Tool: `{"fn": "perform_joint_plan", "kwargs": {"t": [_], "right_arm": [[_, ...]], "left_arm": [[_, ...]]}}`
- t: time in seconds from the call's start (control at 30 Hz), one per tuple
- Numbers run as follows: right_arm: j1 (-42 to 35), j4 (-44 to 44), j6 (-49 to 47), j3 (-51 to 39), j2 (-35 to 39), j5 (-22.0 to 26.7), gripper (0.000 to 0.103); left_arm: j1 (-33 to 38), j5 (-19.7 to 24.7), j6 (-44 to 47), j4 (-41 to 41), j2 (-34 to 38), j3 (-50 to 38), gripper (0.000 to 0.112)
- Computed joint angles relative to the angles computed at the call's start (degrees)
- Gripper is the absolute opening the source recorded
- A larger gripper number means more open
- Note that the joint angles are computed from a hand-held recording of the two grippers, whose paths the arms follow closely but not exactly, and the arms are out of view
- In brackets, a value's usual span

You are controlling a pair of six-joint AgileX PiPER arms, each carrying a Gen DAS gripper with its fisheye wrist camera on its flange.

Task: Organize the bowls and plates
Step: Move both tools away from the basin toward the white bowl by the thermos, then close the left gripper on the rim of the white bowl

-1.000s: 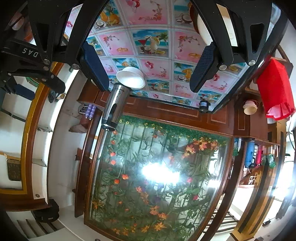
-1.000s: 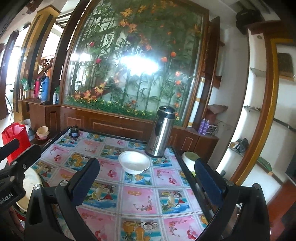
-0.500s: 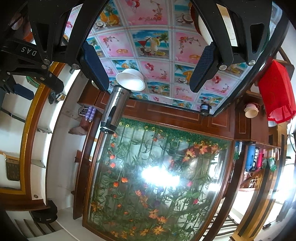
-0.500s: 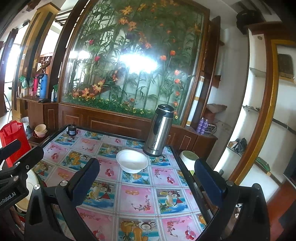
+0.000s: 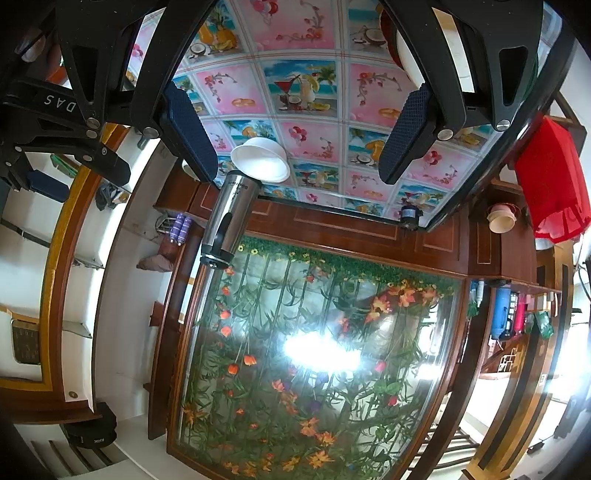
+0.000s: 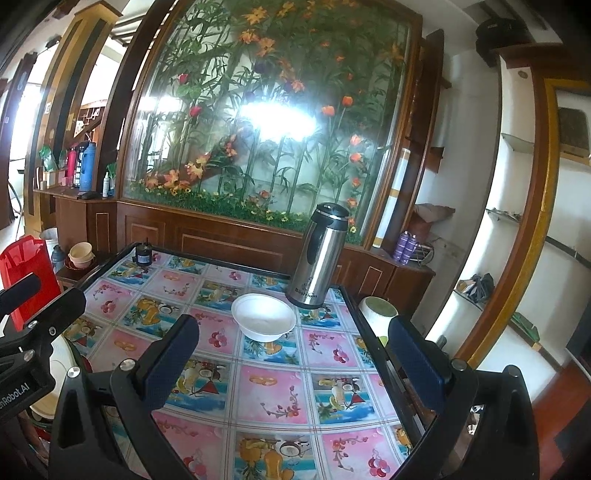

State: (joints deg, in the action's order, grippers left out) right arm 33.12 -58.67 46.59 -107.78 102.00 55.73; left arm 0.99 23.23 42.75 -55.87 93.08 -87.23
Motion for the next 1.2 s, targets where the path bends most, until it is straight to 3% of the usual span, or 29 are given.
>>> {"fn": "perform_joint_plan", "kwargs": {"t": [0.4, 0.77, 1.2], "right_arm": [[-0.5, 0.9, -0.7, 0.5, -0.1, -1.3, 0.103], [-1.9, 3.4, -2.1, 1.7, 0.2, -2.8, 0.103], [-6.2, 8.7, -5.1, 1.2, 1.3, -5.2, 0.103]], "left_arm": [[-0.1, -1.4, 0.9, 0.2, 0.4, 0.4, 0.089], [-2.1, -3.7, -2.9, 6.1, 1.2, 0.6, 0.089], [-5.3, -4.7, -15.0, 19.1, 4.1, -3.2, 0.089]]}}
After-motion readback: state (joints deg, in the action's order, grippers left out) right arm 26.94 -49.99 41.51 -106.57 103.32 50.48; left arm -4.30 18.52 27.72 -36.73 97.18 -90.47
